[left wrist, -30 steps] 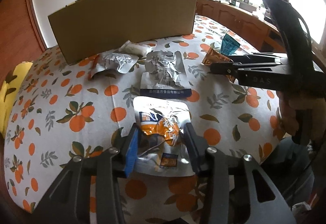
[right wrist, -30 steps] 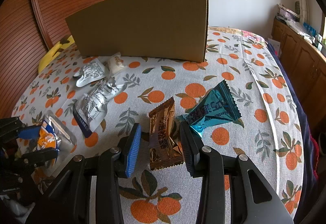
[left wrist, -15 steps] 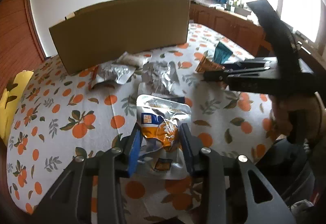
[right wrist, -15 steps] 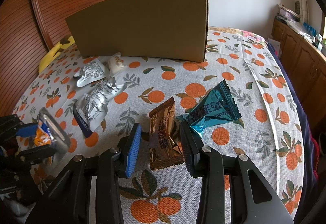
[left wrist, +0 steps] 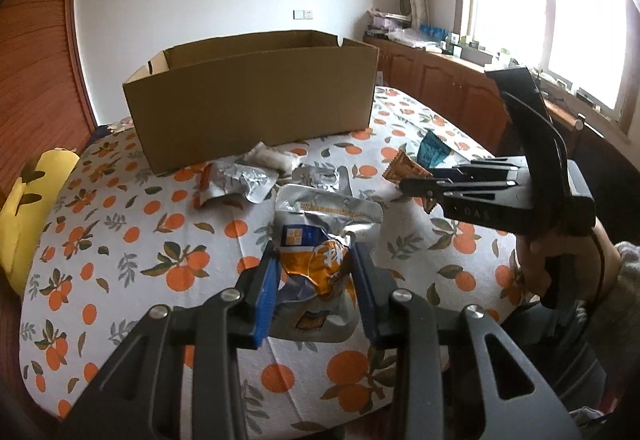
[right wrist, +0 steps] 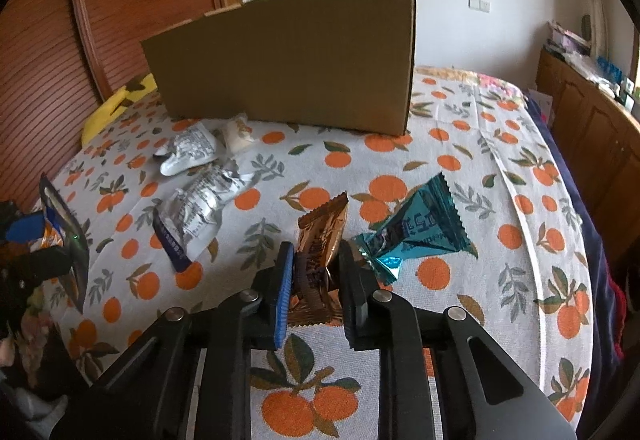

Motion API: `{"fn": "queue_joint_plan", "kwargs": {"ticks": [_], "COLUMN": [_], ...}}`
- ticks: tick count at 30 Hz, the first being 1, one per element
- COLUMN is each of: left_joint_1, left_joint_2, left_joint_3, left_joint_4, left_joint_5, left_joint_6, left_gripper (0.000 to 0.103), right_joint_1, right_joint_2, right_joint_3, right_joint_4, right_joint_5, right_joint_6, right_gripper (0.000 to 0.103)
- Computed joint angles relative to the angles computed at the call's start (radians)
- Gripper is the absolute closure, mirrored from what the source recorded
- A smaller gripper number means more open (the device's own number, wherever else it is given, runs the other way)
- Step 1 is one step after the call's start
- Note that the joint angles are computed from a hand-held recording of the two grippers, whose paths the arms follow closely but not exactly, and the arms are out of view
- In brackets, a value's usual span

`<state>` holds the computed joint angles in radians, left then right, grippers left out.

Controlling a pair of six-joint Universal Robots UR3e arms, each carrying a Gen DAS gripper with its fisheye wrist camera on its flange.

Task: Organize snacks
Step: 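Close the right tool on the brown chocolate bar and lift it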

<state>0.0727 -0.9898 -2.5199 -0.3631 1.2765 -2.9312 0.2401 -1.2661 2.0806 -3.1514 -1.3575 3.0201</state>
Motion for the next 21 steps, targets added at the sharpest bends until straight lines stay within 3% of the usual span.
{"fn": "queue_joint_plan", "kwargs": {"ticks": [21], "left_joint_1": [0.192], "left_joint_2": [0.116], "left_joint_3": [0.016], "left_joint_4": [-0.088], "left_joint_5": [-0.144], "left_joint_6": [0.056], "left_gripper": [0.069], "right_joint_1": [0.002], "right_joint_2": [-0.01], "right_joint_3": [0.07], "right_joint_4": [-0.151], "right_joint_5": [-0.001], "right_joint_6": [-0.004], "right_gripper": [0.084]}}
